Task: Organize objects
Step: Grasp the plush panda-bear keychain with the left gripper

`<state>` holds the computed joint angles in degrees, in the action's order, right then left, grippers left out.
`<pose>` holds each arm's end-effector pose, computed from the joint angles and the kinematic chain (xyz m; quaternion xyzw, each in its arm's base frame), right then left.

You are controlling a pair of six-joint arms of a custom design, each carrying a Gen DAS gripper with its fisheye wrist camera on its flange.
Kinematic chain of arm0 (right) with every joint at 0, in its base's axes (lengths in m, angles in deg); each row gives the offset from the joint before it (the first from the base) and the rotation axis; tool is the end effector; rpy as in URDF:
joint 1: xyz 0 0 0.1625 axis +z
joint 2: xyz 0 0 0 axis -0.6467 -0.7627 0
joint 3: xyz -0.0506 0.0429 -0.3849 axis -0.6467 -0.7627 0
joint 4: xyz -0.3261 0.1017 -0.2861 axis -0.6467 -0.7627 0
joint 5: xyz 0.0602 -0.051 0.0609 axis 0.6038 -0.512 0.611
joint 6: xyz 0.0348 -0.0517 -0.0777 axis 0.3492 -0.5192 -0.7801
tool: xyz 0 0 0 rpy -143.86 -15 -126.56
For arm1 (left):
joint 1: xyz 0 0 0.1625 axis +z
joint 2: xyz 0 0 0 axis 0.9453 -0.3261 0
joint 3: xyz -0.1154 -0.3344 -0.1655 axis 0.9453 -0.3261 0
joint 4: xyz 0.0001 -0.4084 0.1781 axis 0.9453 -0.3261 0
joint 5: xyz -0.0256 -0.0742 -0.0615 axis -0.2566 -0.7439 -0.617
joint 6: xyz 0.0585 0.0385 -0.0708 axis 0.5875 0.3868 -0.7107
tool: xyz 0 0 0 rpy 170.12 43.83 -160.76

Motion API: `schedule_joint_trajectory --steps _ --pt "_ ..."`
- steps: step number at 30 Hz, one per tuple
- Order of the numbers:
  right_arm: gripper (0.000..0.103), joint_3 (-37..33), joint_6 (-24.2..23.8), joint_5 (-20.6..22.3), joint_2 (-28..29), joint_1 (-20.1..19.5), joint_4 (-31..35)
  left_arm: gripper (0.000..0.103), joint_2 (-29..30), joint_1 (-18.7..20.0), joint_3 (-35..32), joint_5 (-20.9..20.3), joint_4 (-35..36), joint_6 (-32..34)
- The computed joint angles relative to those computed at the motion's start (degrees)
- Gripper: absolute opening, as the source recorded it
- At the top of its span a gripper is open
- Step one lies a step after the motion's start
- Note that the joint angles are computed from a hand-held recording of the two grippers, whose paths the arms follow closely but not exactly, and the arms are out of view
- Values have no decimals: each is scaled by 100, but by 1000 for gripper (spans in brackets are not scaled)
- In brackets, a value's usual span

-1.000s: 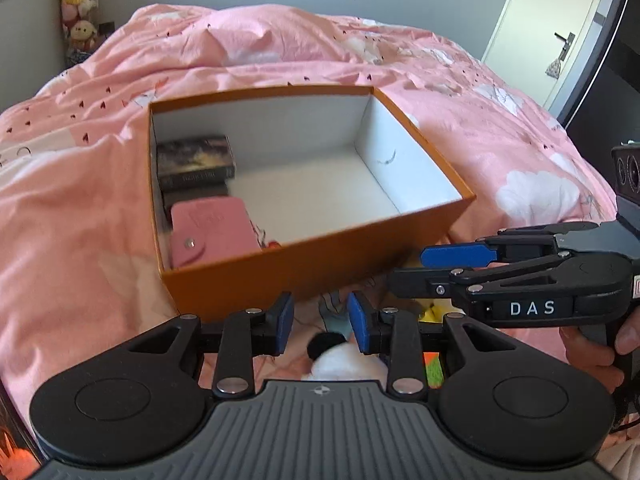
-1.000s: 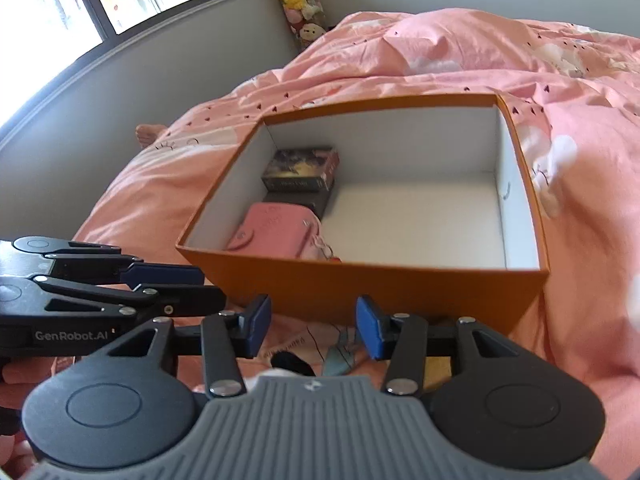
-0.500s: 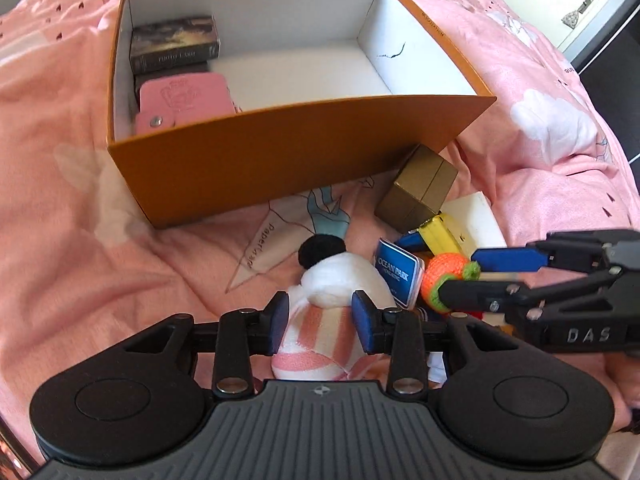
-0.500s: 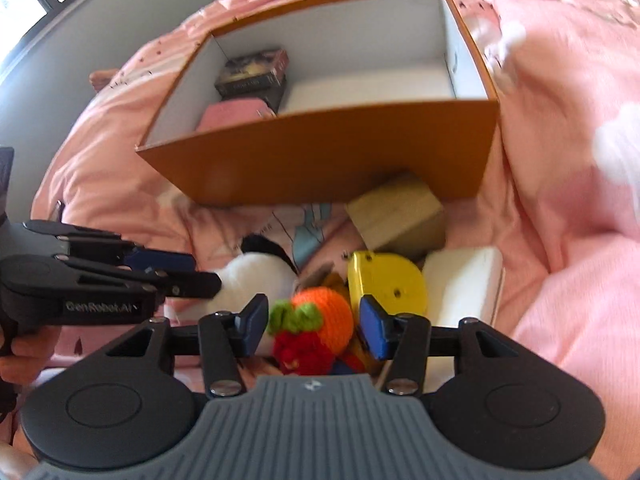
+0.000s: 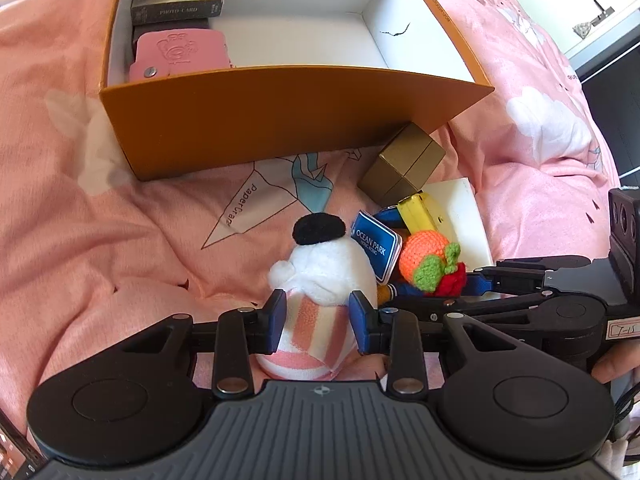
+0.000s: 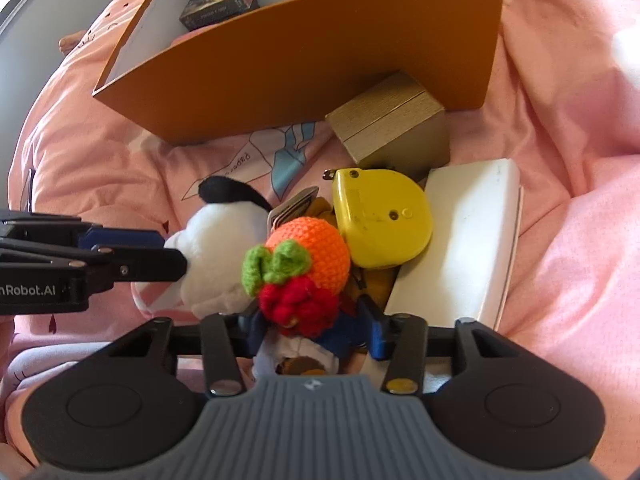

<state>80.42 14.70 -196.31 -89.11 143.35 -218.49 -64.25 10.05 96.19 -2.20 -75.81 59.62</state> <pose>0.2799 -0.8108 -0.0842 0.0690 -0.9685 0.1109 0.2119 0.0403 -0.8497 0.2751 0.1383 0.9685 -0.0502 0.2008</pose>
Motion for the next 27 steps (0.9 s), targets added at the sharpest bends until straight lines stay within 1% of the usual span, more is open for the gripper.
schedule_joint_trajectory --steps 2,4,6,9,12,13,15,18,22,24,25,26,27 --pt "44 123 -141 2 -56 19 -180 36 -40 -14 35 -10 45 -21" --pt "42 154 -311 -33 -57 58 -289 35 -119 -40 147 19 49 3" --pt "42 96 -400 -51 -22 69 -245 35 -185 -43 245 -34 51 -5" --pt "43 -24 -175 24 -17 4 -6 35 -183 -17 247 -165 123 -69" --pt "45 24 8 8 -64 -14 99 35 -95 37 25 -436 366 -166" --pt "46 15 41 8 -59 -22 128 35 -23 63 -119 -490 462 -208" --pt "47 17 88 48 -48 -41 123 31 145 107 -421 -484 648 -278" --pt "49 -22 47 45 -15 -40 136 31 396 122 -854 -402 938 -241" --pt "50 -30 17 46 -13 -41 144 33 723 76 -1408 -233 1397 32" --pt "51 9 30 71 -34 -51 114 39 1048 81 -1992 -220 1810 103" --pt "51 15 31 80 -38 -53 108 44 1262 88 -2375 -207 2063 112" --pt "51 8 32 86 -30 -54 107 50 1465 91 -2739 -184 2302 113" --pt "51 5 35 94 -30 -57 107 54 1689 95 -3139 -164 2557 159"
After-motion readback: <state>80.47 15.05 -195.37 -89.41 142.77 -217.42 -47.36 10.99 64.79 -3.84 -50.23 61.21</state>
